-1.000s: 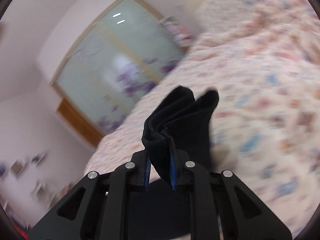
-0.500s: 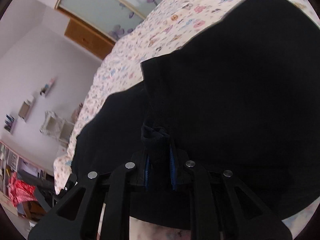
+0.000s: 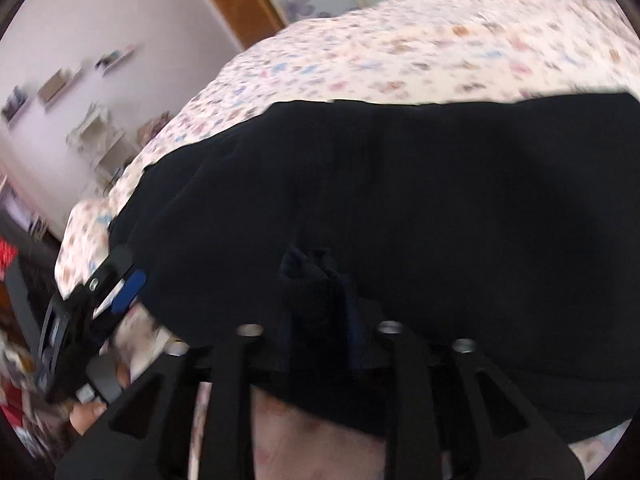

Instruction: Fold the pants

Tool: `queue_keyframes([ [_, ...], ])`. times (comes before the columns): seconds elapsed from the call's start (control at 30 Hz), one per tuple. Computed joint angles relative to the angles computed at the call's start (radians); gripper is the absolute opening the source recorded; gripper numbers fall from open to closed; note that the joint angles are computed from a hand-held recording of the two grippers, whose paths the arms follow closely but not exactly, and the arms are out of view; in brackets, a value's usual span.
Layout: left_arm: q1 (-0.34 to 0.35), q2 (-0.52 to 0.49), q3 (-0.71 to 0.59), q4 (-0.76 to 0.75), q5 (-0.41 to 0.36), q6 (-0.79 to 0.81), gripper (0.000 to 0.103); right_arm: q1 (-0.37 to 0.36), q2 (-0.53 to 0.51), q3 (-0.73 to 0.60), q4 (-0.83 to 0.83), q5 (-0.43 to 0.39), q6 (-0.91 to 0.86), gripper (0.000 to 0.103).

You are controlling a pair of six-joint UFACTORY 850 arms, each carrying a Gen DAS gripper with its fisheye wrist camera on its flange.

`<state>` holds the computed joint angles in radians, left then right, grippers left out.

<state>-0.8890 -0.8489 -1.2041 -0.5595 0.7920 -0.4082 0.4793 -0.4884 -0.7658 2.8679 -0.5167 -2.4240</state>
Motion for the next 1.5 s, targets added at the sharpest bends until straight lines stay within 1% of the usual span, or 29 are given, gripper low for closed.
queue_keyframes([
  [0.03, 0.0, 0.0, 0.0, -0.003, -0.001, 0.003, 0.101, 0.0, 0.012, 0.009, -0.048, -0.005, 0.03, 0.06],
  [0.07, 0.0, 0.0, 0.0, -0.003, -0.001, 0.003, 0.101, -0.001, 0.025, 0.017, -0.075, -0.025, 0.039, 0.06],
  [0.1, 0.0, 0.001, 0.002, 0.001, 0.001, -0.001, 0.101, -0.005, 0.044, 0.046, -0.073, -0.087, 0.014, 0.06],
  [0.13, 0.0, 0.001, 0.004, 0.006, 0.006, -0.007, 0.101, -0.003, 0.062, 0.075, -0.03, -0.14, -0.028, 0.059],
  [0.2, 0.002, 0.001, 0.006, 0.013, 0.01, -0.015, 0.101, -0.005, 0.08, 0.101, 0.043, -0.188, -0.059, 0.051],
  [0.27, 0.002, 0.001, 0.007, 0.013, 0.01, -0.015, 0.101, -0.025, 0.065, 0.087, 0.014, -0.186, 0.01, 0.048],
  [0.3, 0.003, 0.001, 0.008, 0.015, 0.011, -0.017, 0.101, -0.034, 0.046, 0.066, -0.026, -0.163, 0.057, 0.048],
  [0.33, 0.003, 0.001, 0.008, 0.017, 0.013, -0.02, 0.101, -0.037, 0.029, 0.043, -0.067, -0.128, 0.092, 0.048],
  [0.37, 0.003, 0.001, 0.008, 0.019, 0.014, -0.022, 0.101, -0.029, -0.009, 0.003, -0.123, -0.063, 0.134, 0.048],
  [0.43, 0.005, 0.001, 0.009, 0.025, 0.016, -0.026, 0.101, -0.014, -0.035, -0.028, -0.11, -0.001, 0.092, 0.049],
  [0.47, 0.005, 0.001, 0.01, 0.029, 0.017, -0.03, 0.101, -0.008, -0.027, -0.024, -0.071, 0.003, 0.05, 0.049],
  [0.53, 0.007, 0.001, 0.015, 0.042, 0.026, -0.045, 0.101, -0.022, -0.003, 0.017, -0.079, -0.085, 0.09, 0.048],
  [0.57, 0.007, 0.001, 0.017, 0.046, 0.03, -0.05, 0.101, -0.031, 0.002, 0.026, -0.103, -0.101, 0.13, 0.05],
  [0.63, 0.007, 0.001, 0.017, 0.048, 0.031, -0.052, 0.101, -0.031, -0.035, -0.016, -0.171, -0.046, 0.194, 0.051],
  [0.7, 0.007, 0.001, 0.017, 0.049, 0.03, -0.055, 0.101, -0.041, -0.012, 0.007, -0.177, -0.064, 0.173, 0.051],
  [0.77, 0.01, 0.007, 0.029, 0.081, 0.041, -0.09, 0.101, -0.079, 0.017, 0.067, -0.235, -0.181, 0.254, 0.051],
  [0.8, 0.019, 0.021, 0.044, 0.126, 0.035, -0.135, 0.101, -0.11, 0.034, 0.111, -0.276, -0.281, 0.287, 0.054],
  [0.83, 0.026, 0.039, 0.06, 0.163, 0.019, -0.178, 0.101, -0.128, 0.047, 0.142, -0.286, -0.338, 0.285, 0.059],
  [0.9, 0.037, 0.083, 0.107, 0.216, 0.006, -0.272, 0.101, -0.169, 0.097, 0.23, -0.274, -0.452, 0.217, 0.075],
  [0.97, 0.046, 0.134, 0.168, 0.215, 0.008, -0.34, 0.101, -0.216, 0.136, 0.303, -0.265, -0.534, 0.153, 0.078],
  [1.03, 0.069, 0.174, 0.214, 0.226, -0.01, -0.413, 0.101, -0.286, 0.154, 0.372, -0.259, -0.637, 0.114, 0.082],
  [1.07, 0.085, 0.184, 0.23, 0.26, -0.015, -0.471, 0.101, -0.315, 0.149, 0.395, -0.251, -0.682, 0.104, 0.085],
  [1.13, 0.132, 0.187, 0.245, 0.4, -0.015, -0.65, 0.101, -0.384, 0.118, 0.433, -0.256, -0.783, 0.108, 0.087],
  [1.2, 0.175, 0.165, 0.236, 0.553, 0.01, -0.822, 0.101, -0.402, 0.062, 0.422, -0.251, -0.836, 0.129, 0.088],
  [1.23, 0.186, 0.159, 0.232, 0.59, 0.013, -0.871, 0.101, -0.404, 0.039, 0.414, -0.251, -0.85, 0.136, 0.088],
  [1.27, 0.192, 0.152, 0.226, 0.605, 0.017, -0.899, 0.101, -0.418, 0.028, 0.418, -0.264, -0.858, 0.133, 0.088],
  [1.33, 0.203, 0.141, 0.208, 0.637, 0.001, -0.944, 0.101, -0.393, 0.028, 0.408, -0.241, -0.842, 0.124, 0.088],
  [1.4, 0.214, 0.13, 0.19, 0.678, -0.007, -1.003, 0.101, -0.393, 0.032, 0.409, -0.248, -0.839, 0.109, 0.089],
  [1.5, 0.241, 0.118, 0.165, 0.777, -0.031, -1.133, 0.101, -0.398, 0.001, 0.402, -0.258, -0.876, 0.114, 0.089],
])
